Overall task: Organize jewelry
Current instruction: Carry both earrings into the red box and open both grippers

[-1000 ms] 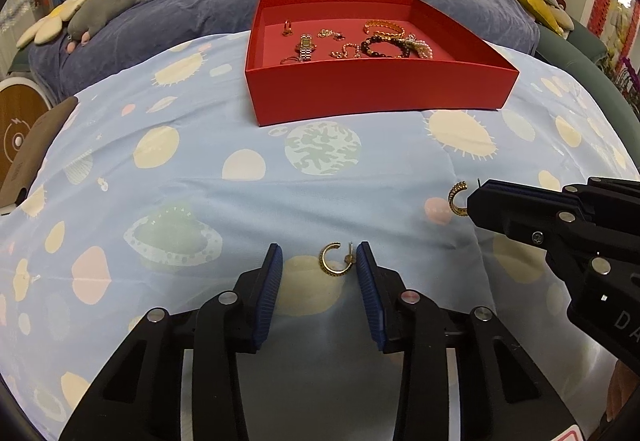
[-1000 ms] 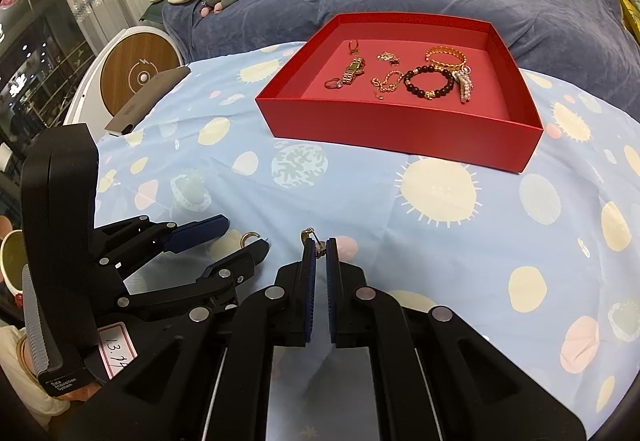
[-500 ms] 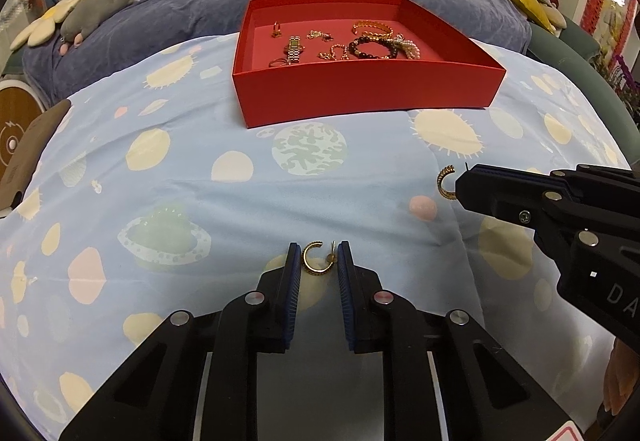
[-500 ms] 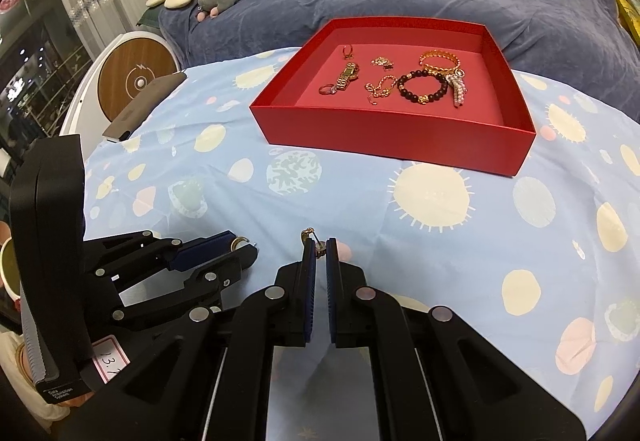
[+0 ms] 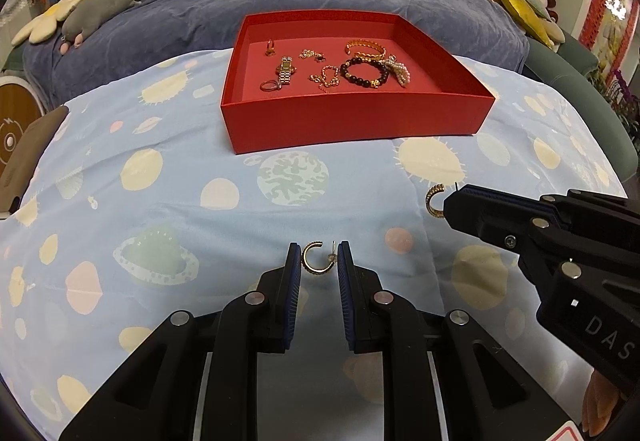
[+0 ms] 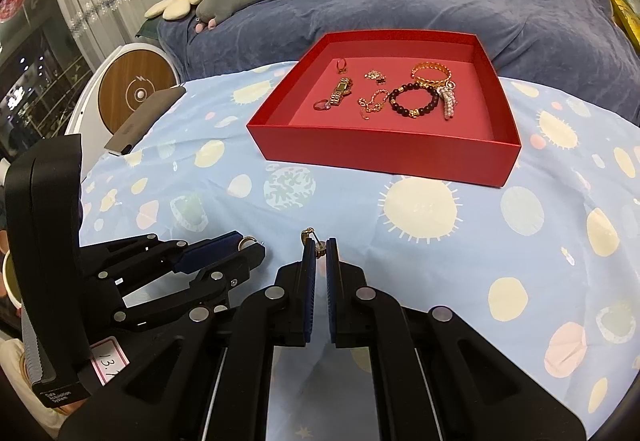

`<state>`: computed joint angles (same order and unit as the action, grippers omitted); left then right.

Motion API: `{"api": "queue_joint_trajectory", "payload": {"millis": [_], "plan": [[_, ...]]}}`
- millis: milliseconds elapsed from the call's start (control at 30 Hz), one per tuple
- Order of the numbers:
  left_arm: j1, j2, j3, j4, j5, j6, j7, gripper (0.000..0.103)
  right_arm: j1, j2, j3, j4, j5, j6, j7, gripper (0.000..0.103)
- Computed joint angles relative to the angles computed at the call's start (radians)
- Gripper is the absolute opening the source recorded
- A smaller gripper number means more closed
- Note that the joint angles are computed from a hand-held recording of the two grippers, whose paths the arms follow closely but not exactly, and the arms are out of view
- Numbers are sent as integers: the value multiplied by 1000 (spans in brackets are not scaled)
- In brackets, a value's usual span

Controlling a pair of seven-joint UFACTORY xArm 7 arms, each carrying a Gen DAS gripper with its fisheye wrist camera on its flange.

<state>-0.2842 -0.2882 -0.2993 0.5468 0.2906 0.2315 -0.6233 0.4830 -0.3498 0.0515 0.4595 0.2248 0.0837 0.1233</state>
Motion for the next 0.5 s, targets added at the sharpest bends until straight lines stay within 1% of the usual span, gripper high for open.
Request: {"api": "queue_joint_trajectory", "payload": {"millis": [167, 200, 300, 400, 467, 500], "plan": [[5, -2, 5, 17, -4, -4, -5, 16, -5, -12, -4, 0, -2, -1, 1, 4], [1, -3, 14, 21, -13, -5, 2, 16, -11, -15, -5, 1, -4, -2, 2, 4], [-24, 1, 57, 44, -71, -10, 47, 15, -21, -23, -22, 15, -3, -9, -1, 4], [6, 7, 57, 86, -67, -13, 58, 16, -56, -11, -26, 51, -19, -20, -6, 4], [-16, 28, 93, 122, -113, -19, 110, 16, -81, 11, -30, 85, -37, -27, -17, 4], [-18, 49, 101, 149, -128, -17, 131, 16, -89, 26, -37, 105, -41, -29, -25, 4]]}}
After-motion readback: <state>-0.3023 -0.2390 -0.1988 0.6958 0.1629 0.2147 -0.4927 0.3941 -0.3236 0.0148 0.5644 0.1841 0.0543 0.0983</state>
